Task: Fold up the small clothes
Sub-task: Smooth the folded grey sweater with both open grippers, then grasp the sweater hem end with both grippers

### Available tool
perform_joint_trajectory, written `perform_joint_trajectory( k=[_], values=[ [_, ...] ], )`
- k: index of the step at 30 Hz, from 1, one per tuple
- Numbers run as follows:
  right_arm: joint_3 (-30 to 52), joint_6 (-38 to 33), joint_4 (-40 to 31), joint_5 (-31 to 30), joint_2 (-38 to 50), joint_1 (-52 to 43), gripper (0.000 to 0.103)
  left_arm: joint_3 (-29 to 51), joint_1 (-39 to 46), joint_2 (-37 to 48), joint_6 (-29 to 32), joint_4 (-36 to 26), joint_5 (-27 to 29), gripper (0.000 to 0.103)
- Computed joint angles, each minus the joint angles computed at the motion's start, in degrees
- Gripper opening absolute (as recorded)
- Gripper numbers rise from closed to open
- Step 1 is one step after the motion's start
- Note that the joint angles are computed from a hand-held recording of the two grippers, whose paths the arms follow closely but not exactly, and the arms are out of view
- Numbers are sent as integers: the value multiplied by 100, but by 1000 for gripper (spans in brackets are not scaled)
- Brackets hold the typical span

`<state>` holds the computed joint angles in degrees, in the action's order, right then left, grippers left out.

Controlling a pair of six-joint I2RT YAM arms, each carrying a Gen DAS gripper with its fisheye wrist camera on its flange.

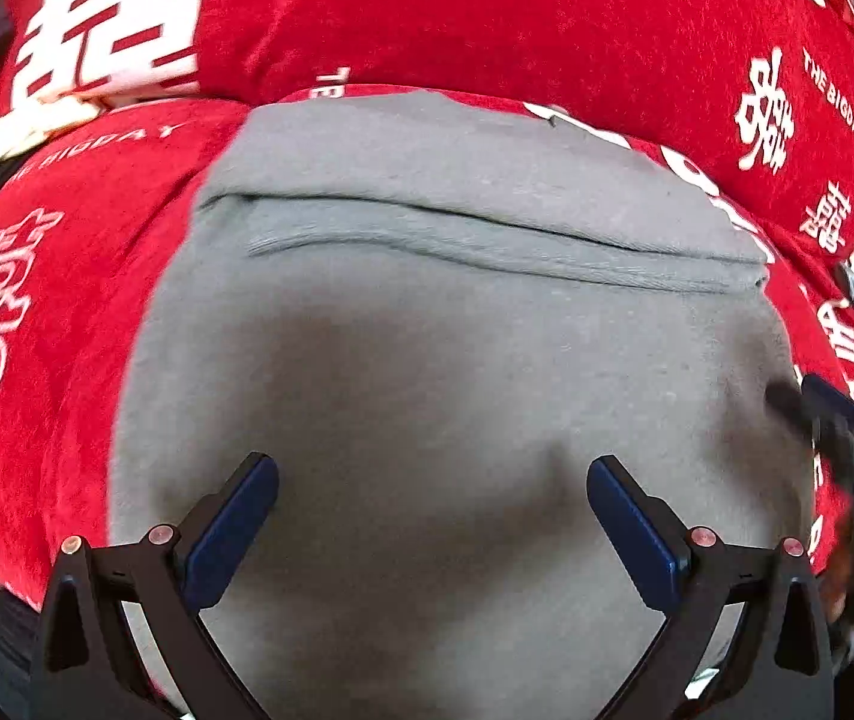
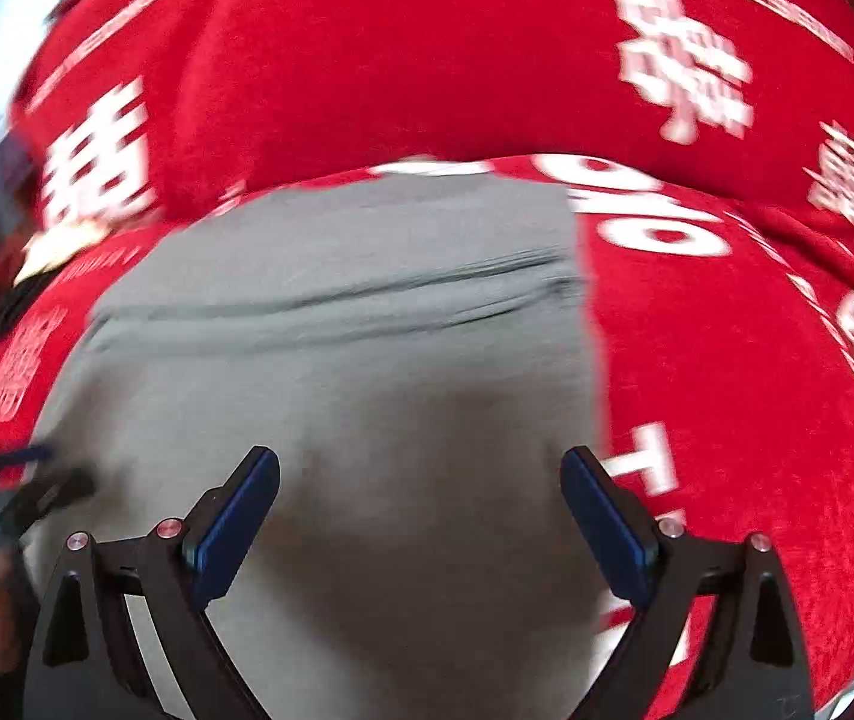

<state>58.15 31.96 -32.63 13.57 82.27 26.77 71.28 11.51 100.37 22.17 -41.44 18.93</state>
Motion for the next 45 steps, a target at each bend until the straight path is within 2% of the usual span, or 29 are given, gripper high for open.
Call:
perform_joint_trajectory(
  k=[2, 3, 5, 8, 11, 13, 15, 17, 20, 23, 26, 29, 30, 31, 32, 33, 34, 35, 36, 37, 38, 42, 45],
  values=[
    [121, -343, -180, 55, 267, 365, 96, -291, -306, -83, 149, 339, -590, 103],
    [138, -439, -339, 167, 399, 544, 96, -496, -337, -223, 279, 531, -677, 103],
    [-261, -603, -140, 626, 131, 927, 96, -785, -166, -456, 649, 541, -535, 103],
    [-865, -446, -225, 603, -507, 1214, 96, -1130, 225, -726, 1299, 484, -305, 103],
    [-1139, -181, -608, 700, -899, 1463, 96, -1446, 669, -961, 1930, 428, -105, 103],
    [-1043, 214, -1227, 858, -973, 1850, 96, -1396, 890, -979, 2220, 100, -210, 103],
    [-913, 744, -1905, 804, -917, 2110, 96, -1230, 1082, -876, 2282, -233, -327, 103],
    [-1053, 1328, -2169, 510, -1193, 2090, 96, -1062, 1488, -675, 2103, -377, -271, 103],
    [-1472, 1826, -1950, -172, -1754, 1737, 96, -575, 1979, -117, 1737, -781, -79, 103],
    [-1711, 2005, -1675, -752, -1900, 1382, 96, -308, 2037, 253, 1479, -1002, -341, 103],
    [-1738, 2002, -1506, -918, -1804, 1455, 93, -140, 2180, 471, 1488, -1298, -275, 103],
    [-1605, 2054, -1546, -755, -1535, 1663, 77, 46, 2107, 732, 1560, -1542, -233, 103],
    [-1530, 2092, -1642, -639, -1451, 1728, 66, 26, 2098, 709, 1568, -1550, -231, 103],
    [-1473, 2168, -1741, -555, -1444, 1800, 47, 24, 2093, 692, 1604, -1577, -202, 103],
    [-1453, 2238, -1795, -492, -1454, 1829, 35, 39, 2082, 673, 1646, -1613, -180, 97],
    [-1479, 2262, -1784, -513, -1546, 1838, 14, 19, 2082, 614, 1697, -1635, -159, 88],
    [-1561, 2215, -1674, -613, -1704, 1793, 15, -29, 2089, 517, 1771, -1673, -133, 83],
    [-1584, 2225, -1680, -593, -1801, 1823, 14, -41, 2101, 437, 1869, -1720, -121, 68],
    [-1533, 2201, -1710, -567, -1799, 1838, 14, -15, 2122, 375, 2010, -1797, -105, 49],
    [-1485, 2179, -1677, -559, -1830, 1827, 14, 64, 2154, 379, 2131, -1930, -59, 36],
    [-1474, 2143, -1616, -558, -1953, 1803, 14, 286, 2213, 470, 2294, -2239, 50, 14],
    [-1052, 1700, -1578, -140, -2272, 1736, 14, 639, 2264, 457, 2445, -2602, 237, 14],
    [-667, 1137, -1384, -24, -2242, 1231, 14, 1211, 2215, 532, 2317, -2903, 834, 14]
  ],
)
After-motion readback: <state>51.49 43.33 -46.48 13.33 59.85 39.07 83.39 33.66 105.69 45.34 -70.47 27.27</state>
